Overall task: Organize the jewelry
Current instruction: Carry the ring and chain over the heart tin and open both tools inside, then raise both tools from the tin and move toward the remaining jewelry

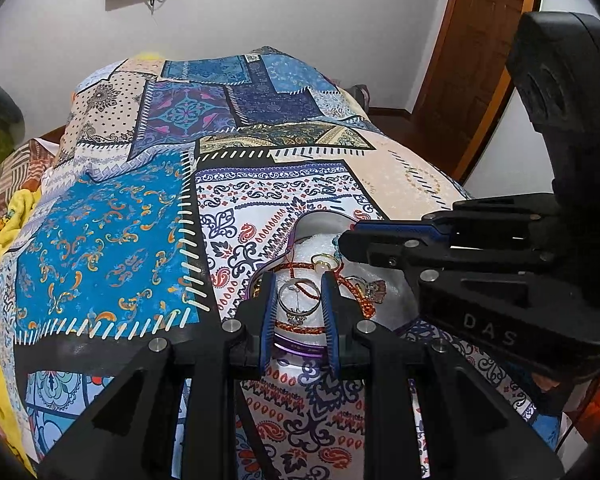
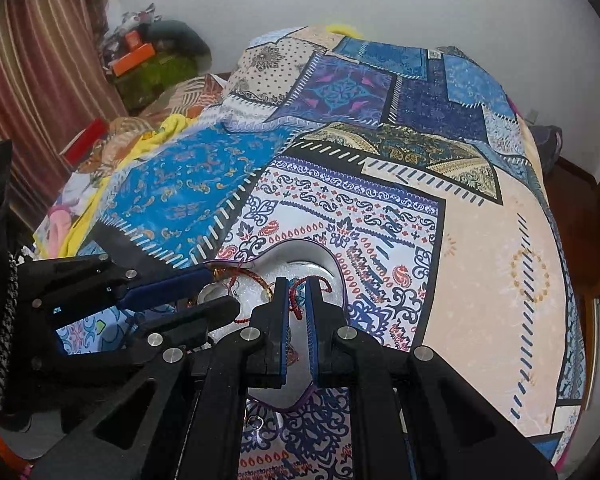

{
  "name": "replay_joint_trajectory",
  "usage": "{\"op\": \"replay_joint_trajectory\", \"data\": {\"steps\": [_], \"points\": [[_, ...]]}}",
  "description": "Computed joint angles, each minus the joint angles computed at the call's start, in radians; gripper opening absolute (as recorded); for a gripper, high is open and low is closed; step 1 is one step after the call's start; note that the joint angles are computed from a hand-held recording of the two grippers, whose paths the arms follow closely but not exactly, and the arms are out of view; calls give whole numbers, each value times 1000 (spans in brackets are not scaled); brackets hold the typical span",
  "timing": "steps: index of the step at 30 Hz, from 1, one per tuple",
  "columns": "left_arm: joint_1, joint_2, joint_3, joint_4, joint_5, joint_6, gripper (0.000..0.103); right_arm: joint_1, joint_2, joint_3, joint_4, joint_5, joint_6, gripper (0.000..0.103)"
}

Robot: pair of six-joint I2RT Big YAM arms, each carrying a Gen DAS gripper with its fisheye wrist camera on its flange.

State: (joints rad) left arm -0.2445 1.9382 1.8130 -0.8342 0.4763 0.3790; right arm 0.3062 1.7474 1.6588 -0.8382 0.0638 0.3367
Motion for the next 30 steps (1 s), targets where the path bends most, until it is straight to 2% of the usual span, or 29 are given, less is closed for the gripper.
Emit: {"op": "replay_joint_trajectory", "data": {"steps": [9,11,15,18,30], "points": [[7,-9,-1,-1,-5,-8,21,-4,-1,11,-29,-27,3,10],[10,-14,-2,-2,-3,-10,21,-2,-7,9,-31,-22,4,15],[14,-23,-3,-7,-5,-15,21,5,-23,-2,-28,-2,3,35],[17,-35,-11,2,-13,-20,21,3,-35,-10,-23,-7,15,35],[30,-120,-78,40,-19,-20,21,33,-118,-62,-6,80,22,35]]}}
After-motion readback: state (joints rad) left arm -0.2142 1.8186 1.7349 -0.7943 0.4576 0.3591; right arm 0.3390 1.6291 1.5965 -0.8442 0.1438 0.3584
